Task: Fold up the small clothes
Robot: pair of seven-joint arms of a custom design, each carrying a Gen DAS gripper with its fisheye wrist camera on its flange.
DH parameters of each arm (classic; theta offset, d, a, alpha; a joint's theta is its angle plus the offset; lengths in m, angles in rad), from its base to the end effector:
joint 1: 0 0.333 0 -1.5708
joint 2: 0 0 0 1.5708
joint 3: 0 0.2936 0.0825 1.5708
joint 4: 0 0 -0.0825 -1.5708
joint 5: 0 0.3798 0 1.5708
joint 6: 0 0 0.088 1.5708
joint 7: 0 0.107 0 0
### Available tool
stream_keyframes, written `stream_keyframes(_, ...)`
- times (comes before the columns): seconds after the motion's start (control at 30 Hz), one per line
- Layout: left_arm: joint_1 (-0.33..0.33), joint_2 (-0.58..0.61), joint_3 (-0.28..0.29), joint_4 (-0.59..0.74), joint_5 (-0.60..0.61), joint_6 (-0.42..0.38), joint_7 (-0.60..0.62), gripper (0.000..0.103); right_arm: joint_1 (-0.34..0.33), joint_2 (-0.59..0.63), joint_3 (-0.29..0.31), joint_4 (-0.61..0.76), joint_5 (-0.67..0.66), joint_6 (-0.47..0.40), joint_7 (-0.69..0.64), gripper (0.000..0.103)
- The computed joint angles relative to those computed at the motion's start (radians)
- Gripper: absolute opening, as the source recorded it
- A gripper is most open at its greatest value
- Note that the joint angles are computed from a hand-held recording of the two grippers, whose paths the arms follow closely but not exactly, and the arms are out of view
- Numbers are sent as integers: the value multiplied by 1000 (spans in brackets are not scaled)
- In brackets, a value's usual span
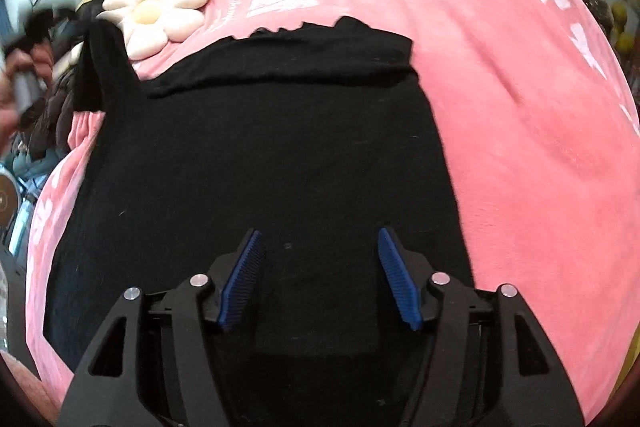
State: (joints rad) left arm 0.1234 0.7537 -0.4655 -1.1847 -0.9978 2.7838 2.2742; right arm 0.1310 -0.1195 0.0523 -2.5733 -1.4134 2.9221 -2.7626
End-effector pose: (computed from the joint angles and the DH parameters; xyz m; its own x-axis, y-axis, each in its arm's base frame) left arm 0.7672 -0.1040 0.4327 -0.2894 -0.7185 0.6325 -0.6352 -0.3501 -0.6885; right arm 0.4193 0.1402 0.3035 -0.3594 -0.9193 -0.1606 -0.6946 0.3784 -0.6118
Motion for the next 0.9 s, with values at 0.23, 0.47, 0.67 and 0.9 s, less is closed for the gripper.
stream_keyframes(0.23,-210,-227,113,-413,317,40,22,73,-65,-83,-25,-38,17,34,-62,61)
stream_keyframes(0.47,-216,-352,196,-691,403,81,-121,75,-86,81,-30,229,32,54,-326,63)
stream_keyframes(0.67,-108,-395,169,-801,304,64,-119,76,-13,422,9,624,342,-12,-914,63)
stream_keyframes(0.9,-105,-401,166,-834,266,128,-14,76,-107,656,139,942,832,-93,-1349,4)
